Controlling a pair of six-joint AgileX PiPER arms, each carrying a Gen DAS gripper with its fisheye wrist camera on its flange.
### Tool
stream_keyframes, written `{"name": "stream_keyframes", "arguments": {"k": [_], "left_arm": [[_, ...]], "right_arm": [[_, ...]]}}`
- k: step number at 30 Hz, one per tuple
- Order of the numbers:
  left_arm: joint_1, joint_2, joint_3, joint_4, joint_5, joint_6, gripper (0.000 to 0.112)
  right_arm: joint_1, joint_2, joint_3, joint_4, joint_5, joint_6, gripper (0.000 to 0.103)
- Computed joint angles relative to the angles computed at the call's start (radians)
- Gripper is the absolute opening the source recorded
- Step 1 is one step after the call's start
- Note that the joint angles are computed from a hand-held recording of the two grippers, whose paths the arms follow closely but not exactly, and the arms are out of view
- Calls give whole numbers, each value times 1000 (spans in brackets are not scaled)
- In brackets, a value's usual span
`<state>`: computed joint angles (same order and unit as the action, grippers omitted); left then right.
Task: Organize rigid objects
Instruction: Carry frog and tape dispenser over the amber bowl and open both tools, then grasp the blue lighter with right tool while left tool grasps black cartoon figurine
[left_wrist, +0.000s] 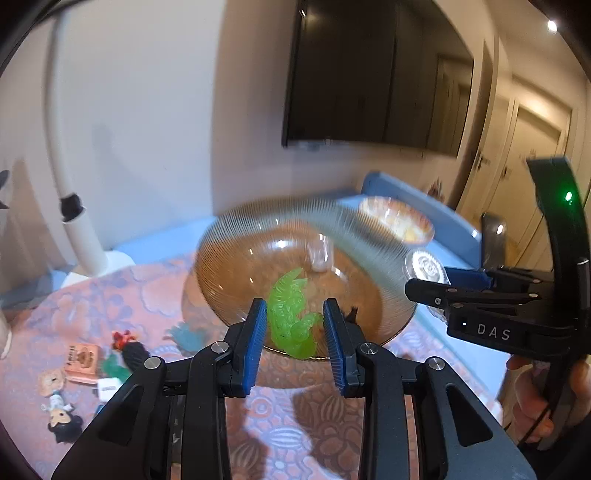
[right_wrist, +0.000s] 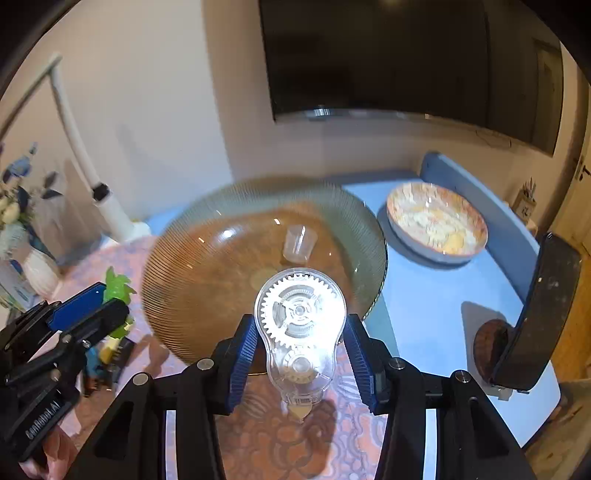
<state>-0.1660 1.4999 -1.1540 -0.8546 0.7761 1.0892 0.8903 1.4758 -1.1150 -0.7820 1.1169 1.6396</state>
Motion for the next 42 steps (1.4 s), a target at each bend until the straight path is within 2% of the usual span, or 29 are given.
{"name": "stream_keyframes", "arguments": {"k": [4,5,6,10,11,15,19,22,25,28,31,35,37,42], "left_arm": [[-51,54,-23,26,-45,-50,30],[-53,62,-27,15,-52,-53,41],[-53,68,-33,11,-55,-60,45],[-7,69,-45,-6,-15,-54,49],[22,67,-46,-28,9,-41,53],[182,14,-19,-103,92,35,53],[400,-48,24,-150,173,128,55],[561,-71,65,-176,188,191,84],[672,-45,100,-154,144,254,84],[691,21,130,-96,17,260,84],[715,113,136,-111,-31,286,84],[755,186,78,-112,42,241,82],[763,188,86,-128,53,259,82],[756,186,97,-127,47,279,82]], "right_arm": [[-58,16,16,12,-37,-30,47],[-62,18,17,7,-32,-27,51],[-63,19,16,1,-18,-20,57],[-45,-45,72,-33,-18,62,58],[-28,-60,80,-46,-17,85,58],[43,-41,35,-77,-4,91,58],[146,60,-91,-118,-42,51,58],[200,197,-233,-131,-67,-27,58],[201,327,-344,-94,-129,-95,58],[167,423,-378,-70,-250,-107,58],[158,483,-364,-121,-358,-31,58],[157,539,-375,-145,-412,7,58],[144,570,-412,-72,-406,-59,58],[133,571,-415,-56,-405,-64,58]]}}
